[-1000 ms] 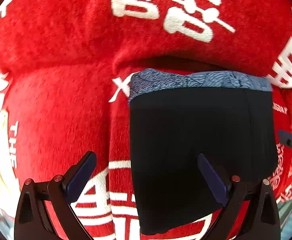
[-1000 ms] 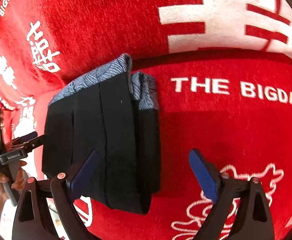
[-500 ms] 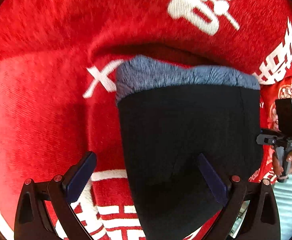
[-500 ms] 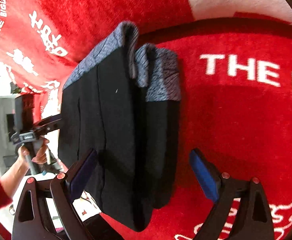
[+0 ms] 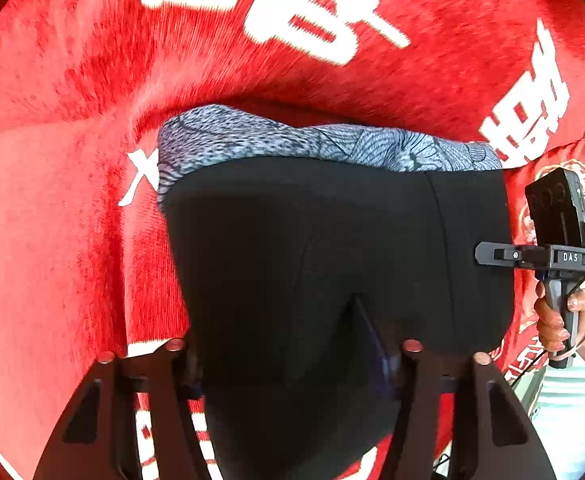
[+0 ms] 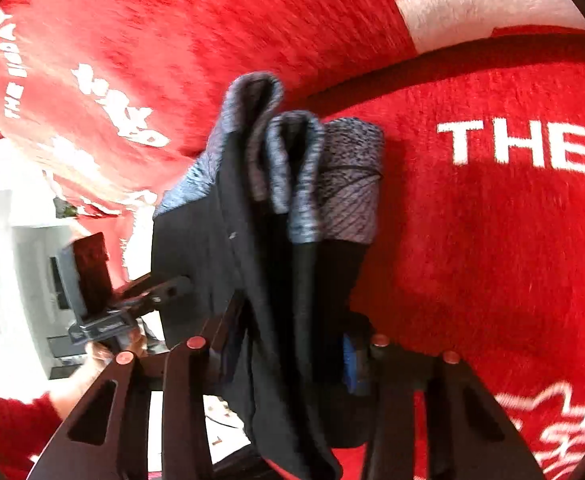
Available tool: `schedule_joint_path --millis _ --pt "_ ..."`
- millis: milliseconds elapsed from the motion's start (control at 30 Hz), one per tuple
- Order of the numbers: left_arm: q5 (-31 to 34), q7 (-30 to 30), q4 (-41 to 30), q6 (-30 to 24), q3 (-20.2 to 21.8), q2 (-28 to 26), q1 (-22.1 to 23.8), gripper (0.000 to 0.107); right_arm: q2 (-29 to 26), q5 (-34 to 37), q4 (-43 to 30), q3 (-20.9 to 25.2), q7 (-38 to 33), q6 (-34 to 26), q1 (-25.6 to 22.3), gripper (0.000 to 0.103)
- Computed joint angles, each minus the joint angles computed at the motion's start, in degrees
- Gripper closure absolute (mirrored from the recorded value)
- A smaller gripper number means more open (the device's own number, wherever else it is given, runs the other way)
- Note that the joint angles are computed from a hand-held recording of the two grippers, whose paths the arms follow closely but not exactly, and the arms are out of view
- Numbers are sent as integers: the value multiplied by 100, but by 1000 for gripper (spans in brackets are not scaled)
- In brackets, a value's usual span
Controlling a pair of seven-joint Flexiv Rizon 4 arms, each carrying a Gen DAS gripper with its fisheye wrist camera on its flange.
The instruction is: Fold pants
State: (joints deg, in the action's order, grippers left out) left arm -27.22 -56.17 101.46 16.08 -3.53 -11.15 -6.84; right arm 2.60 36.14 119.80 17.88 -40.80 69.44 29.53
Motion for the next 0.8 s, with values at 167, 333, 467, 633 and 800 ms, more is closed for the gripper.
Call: schedule_joint_path --millis 167,333,467,633,800 --pt "-37 18 131 -351 123 559 57 52 407 -394 223 270 813 349 179 61" --pt "137 208 493 -691 313 1117 104 51 605 -1148 600 618 2140 791 457 61" --pt "488 141 921 -692 371 1275 100 49 513 -1425 893 692 2752 844 749 60" --pt "727 -74 1500 205 389 1552 52 15 314 -2994 1252 826 4218 991 629 47" --pt "1305 -633 1561 566 277 1722 -38 5 545 -3522 819 692 4770 -465 760 36"
